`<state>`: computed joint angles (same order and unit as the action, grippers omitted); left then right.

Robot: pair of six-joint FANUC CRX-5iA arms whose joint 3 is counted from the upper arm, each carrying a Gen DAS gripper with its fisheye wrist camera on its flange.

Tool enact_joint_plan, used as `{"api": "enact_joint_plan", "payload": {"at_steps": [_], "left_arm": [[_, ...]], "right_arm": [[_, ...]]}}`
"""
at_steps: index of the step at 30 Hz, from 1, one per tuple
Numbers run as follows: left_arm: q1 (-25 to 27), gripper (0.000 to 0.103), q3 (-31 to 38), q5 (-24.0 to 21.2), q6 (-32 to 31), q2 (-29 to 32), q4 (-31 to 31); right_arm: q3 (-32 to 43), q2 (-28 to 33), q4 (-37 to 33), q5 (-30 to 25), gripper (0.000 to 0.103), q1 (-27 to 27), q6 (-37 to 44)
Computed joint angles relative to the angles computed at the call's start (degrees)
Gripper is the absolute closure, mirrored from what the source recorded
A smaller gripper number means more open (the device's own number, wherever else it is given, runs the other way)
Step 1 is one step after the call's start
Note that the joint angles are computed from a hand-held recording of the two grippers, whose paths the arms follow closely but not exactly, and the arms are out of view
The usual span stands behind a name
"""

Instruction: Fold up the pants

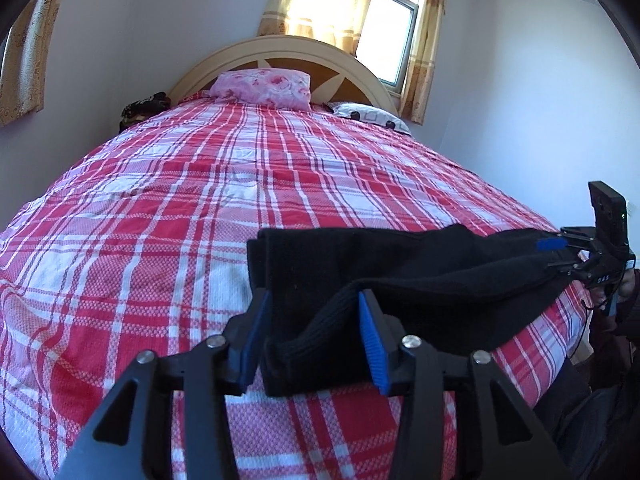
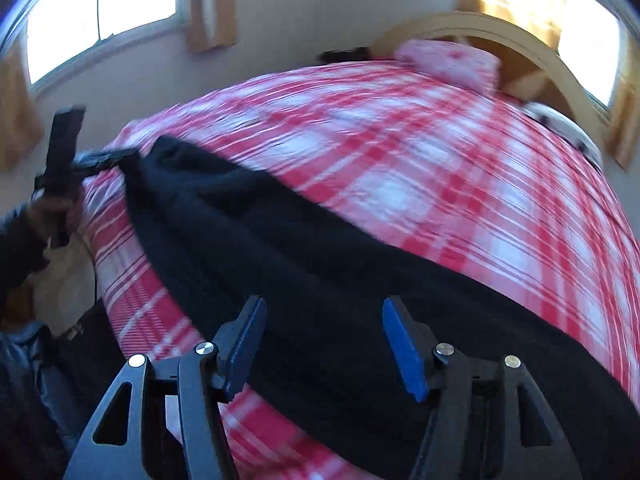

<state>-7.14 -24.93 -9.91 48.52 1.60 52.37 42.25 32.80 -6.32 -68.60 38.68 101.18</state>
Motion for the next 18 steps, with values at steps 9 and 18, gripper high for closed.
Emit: {"api": "enact_joint_plan", "payload": {"at_steps": [9, 18], "left_arm": [[-1.0, 0.056, -2.9, -0.7, -1.4, -2.7, 2.4], [1.1, 0.068, 1.6, -1.7, 10.8, -0.6, -10.7]], "right_arm": [[-0.3, 2.7, 3.1, 0.2, 0.041, 4.2, 4.5], [1.0, 3.8, 3.8, -1.9, 0.095, 4.7, 5.5]]}}
